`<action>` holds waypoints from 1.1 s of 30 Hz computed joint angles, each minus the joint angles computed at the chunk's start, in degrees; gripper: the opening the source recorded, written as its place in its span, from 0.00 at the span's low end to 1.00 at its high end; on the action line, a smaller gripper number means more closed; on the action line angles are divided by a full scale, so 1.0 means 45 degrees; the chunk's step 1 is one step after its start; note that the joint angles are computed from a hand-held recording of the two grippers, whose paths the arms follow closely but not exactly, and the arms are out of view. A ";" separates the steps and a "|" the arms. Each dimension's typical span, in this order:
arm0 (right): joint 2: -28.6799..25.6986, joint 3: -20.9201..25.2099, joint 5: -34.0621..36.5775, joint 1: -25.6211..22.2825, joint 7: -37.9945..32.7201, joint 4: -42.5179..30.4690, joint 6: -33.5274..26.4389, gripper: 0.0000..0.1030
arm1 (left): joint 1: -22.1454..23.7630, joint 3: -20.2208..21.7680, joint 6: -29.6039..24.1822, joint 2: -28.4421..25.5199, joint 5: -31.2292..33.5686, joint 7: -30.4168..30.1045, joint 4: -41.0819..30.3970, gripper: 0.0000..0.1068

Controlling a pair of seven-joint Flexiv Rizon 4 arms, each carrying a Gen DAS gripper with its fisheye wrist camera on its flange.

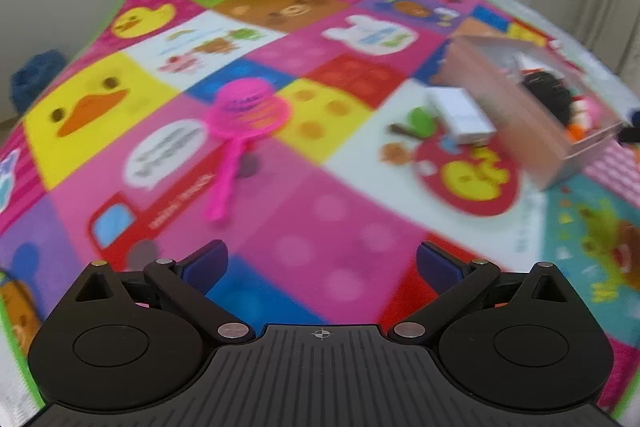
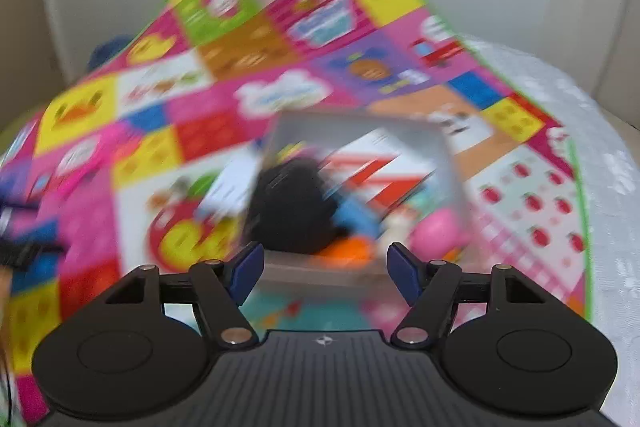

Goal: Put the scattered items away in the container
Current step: 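Open both grippers over the pink box to drop bottle and card, then move the right gripper to the white battery charger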

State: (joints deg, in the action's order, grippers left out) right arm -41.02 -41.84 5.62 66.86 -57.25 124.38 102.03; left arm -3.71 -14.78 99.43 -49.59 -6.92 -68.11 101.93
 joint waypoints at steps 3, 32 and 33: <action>-0.0090 0.0018 -0.0240 0.0449 0.0023 -0.0315 -0.0289 0.66 | -0.0199 0.0382 0.0259 -0.0210 -0.0188 -0.0275 -0.0113 0.96; -0.4836 0.2392 -0.6719 -0.3502 0.5650 -1.0364 -0.9386 0.46 | 0.1906 -0.1083 0.2218 -0.1506 0.2333 -0.0085 0.0222 0.96; -0.4804 0.2359 -0.6993 -0.3496 0.5707 -1.0245 -0.9248 0.39 | 0.1900 -0.1080 0.2209 -0.1502 0.2322 -0.0086 0.0225 0.96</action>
State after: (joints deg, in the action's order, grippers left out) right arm -62.64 -31.22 -25.85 51.13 -31.56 78.28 60.41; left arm 4.84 -19.64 109.37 -56.35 3.52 -68.50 102.95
